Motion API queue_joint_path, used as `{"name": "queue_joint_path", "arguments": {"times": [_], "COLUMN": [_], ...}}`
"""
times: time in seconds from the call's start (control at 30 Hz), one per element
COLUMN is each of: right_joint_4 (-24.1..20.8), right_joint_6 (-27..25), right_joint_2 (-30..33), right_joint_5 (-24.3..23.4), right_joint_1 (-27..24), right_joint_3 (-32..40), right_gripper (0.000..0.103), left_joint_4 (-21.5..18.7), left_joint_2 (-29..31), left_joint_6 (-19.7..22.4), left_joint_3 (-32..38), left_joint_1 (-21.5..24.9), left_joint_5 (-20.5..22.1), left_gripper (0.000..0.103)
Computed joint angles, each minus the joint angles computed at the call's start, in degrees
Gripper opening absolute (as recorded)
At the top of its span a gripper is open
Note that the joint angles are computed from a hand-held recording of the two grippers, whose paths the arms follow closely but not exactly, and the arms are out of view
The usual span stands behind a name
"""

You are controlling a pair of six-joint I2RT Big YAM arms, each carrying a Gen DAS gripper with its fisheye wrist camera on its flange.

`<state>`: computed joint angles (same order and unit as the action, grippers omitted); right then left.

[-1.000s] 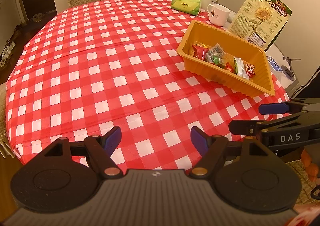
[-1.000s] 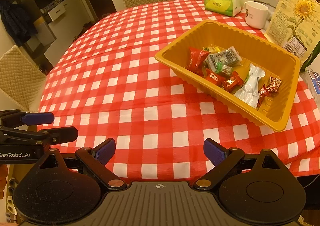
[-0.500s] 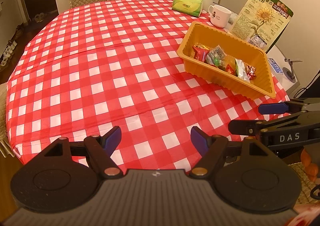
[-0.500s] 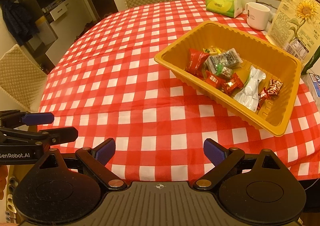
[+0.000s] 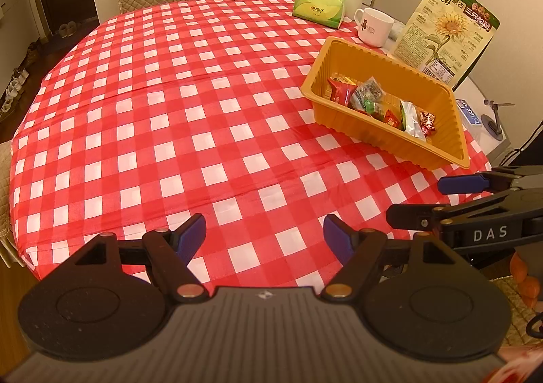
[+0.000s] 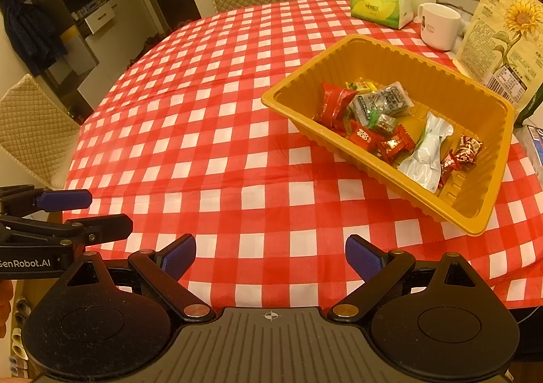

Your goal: Organize snacks

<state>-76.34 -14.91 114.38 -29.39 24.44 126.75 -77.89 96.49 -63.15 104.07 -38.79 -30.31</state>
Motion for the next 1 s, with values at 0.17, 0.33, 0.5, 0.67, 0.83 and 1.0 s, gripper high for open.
{"name": "queue_joint_path", "arguments": {"times": [0.17, 0.33, 0.5, 0.67, 0.83, 1.0], "right_joint_4": [-0.09, -0.16, -0.22, -0.21, -0.18, -0.23], "right_joint_6": [-0.01, 0.05, 0.09, 0.13, 0.12, 0.19], "right_joint_2": [0.11, 0.28, 0.3, 0.28, 0.31, 0.33], "right_joint_5": [0.02, 0.1, 0.12, 0.13, 0.11, 0.14], "right_joint_1": [0.02, 0.13, 0.16, 0.17, 0.13, 0.19], "right_joint_3": [0.16, 0.46, 0.53, 0.5, 0.53, 0.63], "right_gripper": [0.094, 0.094, 0.094, 0.094, 0.094, 0.094], "left_joint_4": [-0.11, -0.02, -0.11, -0.07, 0.06, 0.11], "left_joint_2": [0.06, 0.02, 0.02, -0.03, 0.08, 0.16], "left_joint_6": [-0.11, 0.0, -0.14, -0.15, 0.34, 0.42], "left_joint_3": [0.09, 0.04, 0.05, -0.01, 0.24, 0.35], "left_joint_1": [-0.02, 0.02, -0.03, -0.05, 0.3, 0.34], "left_joint_5": [-0.02, -0.04, -0.06, -0.07, -0.08, -0.08], "left_gripper": [0.075, 0.075, 0.075, 0.075, 0.075, 0.075]}}
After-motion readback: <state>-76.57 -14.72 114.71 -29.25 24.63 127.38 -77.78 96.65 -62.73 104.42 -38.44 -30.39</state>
